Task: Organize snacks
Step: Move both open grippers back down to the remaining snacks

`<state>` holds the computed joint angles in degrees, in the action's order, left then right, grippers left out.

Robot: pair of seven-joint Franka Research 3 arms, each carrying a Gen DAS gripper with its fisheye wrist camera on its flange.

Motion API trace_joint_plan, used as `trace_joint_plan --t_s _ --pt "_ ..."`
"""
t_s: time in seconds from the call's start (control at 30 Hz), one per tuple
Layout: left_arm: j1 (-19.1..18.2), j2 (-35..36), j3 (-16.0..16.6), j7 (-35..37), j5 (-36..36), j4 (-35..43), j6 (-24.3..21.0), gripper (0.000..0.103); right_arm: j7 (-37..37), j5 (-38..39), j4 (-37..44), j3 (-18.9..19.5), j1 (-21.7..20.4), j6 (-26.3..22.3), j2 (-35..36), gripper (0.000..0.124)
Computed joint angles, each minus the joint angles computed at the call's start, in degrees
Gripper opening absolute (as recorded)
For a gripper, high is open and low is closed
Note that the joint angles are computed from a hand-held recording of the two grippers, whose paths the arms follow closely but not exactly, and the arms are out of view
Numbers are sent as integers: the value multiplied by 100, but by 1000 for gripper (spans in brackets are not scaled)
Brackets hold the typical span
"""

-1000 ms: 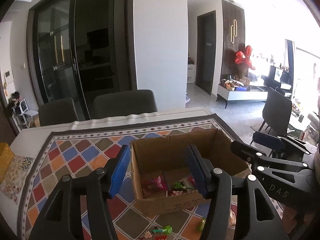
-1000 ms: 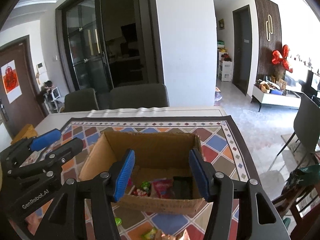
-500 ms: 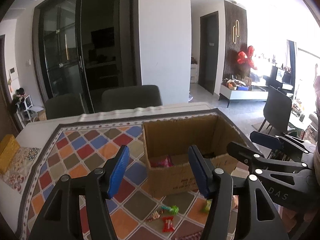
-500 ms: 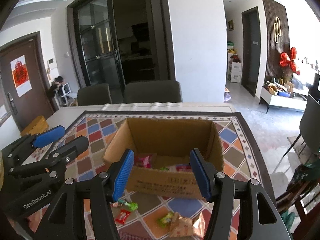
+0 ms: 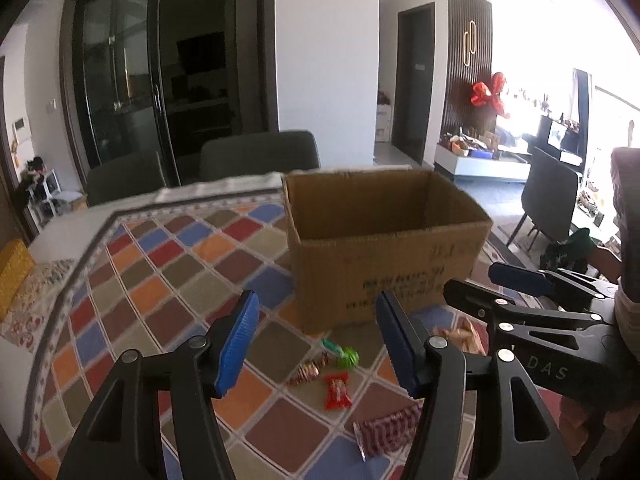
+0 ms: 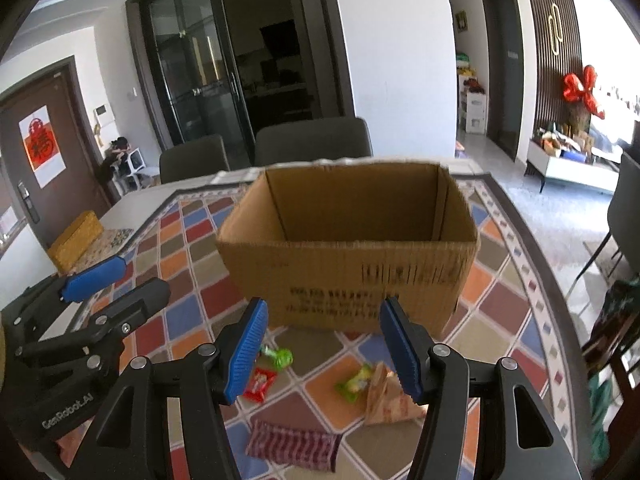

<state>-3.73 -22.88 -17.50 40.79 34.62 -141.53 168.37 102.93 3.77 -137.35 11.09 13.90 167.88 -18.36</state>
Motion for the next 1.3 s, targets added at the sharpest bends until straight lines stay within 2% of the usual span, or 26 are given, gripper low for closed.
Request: trace_joint_plan --t_s 0.4,0.57,0.63,0.77,0.87,1.0,1.13,1.2,1.3 --pt "-143 44 -18 -48 -79 -455 53 60 -121 315 -504 -105 269 -119 -53 59" --pt "86 106 -218 -364 197 -569 158 59 -300 600 -538 -233 438 -238 60 59" --pt "265 102 -358 -610 403 -622 263 59 -308 620 -544 -219 429 -218 112 59" --pt "880 41 -882 -1353 1175 -681 482 59 -368 802 -590 -266 515 -115 184 57" --pt "1105 102 -1089 -1756 1618 -637 543 59 -383 864 -591 -257 527 -70 272 53" --pt "1123 308 -1102 -2174 2043 -526 565 58 -245 828 -575 -201 460 -22 395 50" --pt "1075 530 -1097 -2644 2522 -363 343 56 191 538 -589 -50 267 36 467 49" --pt "1066 634 -1122 -2951 2803 -273 204 56 264 505 -589 -76 285 62 504 47" --pt "904 855 -993 -3088 2978 -135 100 54 356 501 -564 -121 307 94 583 47"
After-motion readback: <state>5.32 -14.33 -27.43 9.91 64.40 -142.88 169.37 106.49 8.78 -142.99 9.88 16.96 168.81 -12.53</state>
